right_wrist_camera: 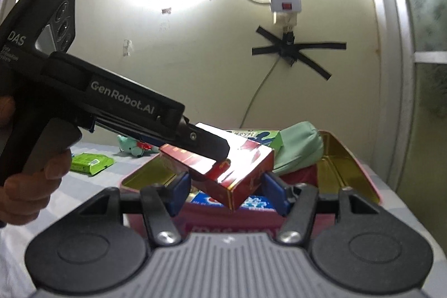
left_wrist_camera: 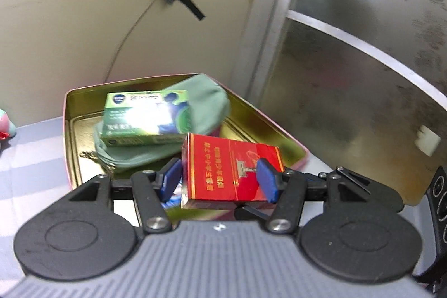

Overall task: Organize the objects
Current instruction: 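Lower the red box into the tin beside the toothpaste box, then open the left tool and withdraw it from the tin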

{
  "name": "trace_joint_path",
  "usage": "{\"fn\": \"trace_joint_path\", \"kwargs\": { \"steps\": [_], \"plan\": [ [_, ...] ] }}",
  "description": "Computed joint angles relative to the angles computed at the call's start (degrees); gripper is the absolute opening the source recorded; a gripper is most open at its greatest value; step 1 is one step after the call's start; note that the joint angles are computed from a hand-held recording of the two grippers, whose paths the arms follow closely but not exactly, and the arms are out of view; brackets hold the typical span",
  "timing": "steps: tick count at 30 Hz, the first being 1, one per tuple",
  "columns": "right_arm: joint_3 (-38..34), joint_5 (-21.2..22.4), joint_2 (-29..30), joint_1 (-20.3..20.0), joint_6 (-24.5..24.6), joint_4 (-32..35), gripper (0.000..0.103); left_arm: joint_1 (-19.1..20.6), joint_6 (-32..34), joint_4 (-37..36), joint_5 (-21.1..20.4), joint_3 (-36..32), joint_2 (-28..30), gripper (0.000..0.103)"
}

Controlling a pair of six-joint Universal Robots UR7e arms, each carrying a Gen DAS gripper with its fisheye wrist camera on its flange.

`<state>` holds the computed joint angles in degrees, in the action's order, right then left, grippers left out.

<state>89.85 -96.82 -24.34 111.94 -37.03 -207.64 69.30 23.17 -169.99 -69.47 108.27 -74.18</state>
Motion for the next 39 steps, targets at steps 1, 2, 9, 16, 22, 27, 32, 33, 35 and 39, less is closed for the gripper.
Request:
{"fn": "trace_joint_path", "kwargs": {
  "steps": [1, 2, 9, 16, 22, 27, 32, 33, 35, 39],
  "plan": [
    [-1.20, -0.15, 0.49, -0.10, 0.08, 1.23, 0.058, 0.31, -0.04, -0.19, 0.32, -0.94, 1.05, 0.061],
    [-2.29, -0.40, 0.96, -0.17, 0.04, 2.30, 0.058, 0.53, -0.22, -0.19, 0.66, -1.80, 1.94, 0.061],
    [-8.87, -2.46, 4.01, -0.60, -0.37, 8.13, 0.058, 1.18, 1.41, -2.28, 3.08, -4.67, 5.95, 0.064],
    [-11.61, -3.77, 6.43, -1.40, 3.91, 6.00, 0.065, 0.76, 5.65, -10.03, 10.50, -4.55, 9.28, 0.072],
    [-10.62, -4.17, 6.24, -1.21, 2.85, 4.06, 0.065, 0.49, 7.15, -11.60, 12.71, -3.79, 9.32, 0.072],
    [-10.20, -4.28, 5.96, -1.00, 3.51, 4.16, 0.065, 0.12, 6.83, -11.63, 13.63, -3.20, 8.90, 0.072],
    [-8.83, -4.46, 5.46, -0.71, 3.90, 3.36, 0.065, -0.39, 6.79, -12.65, 14.25, -1.90, 8.13, 0.072],
    [-8.39, -4.45, 5.30, -0.63, 3.91, 3.07, 0.065, -0.49, 6.81, -12.85, 14.34, -1.61, 7.94, 0.072],
    [-7.62, -4.65, 5.03, -0.38, 3.93, 2.41, 0.065, -0.70, 6.87, -13.31, 14.54, -1.00, 7.55, 0.072],
    [-5.92, -5.07, 4.30, 0.12, 4.01, 0.96, 0.065, -1.06, 6.73, -13.99, 14.72, 0.34, 6.52, 0.073]
  ]
}}
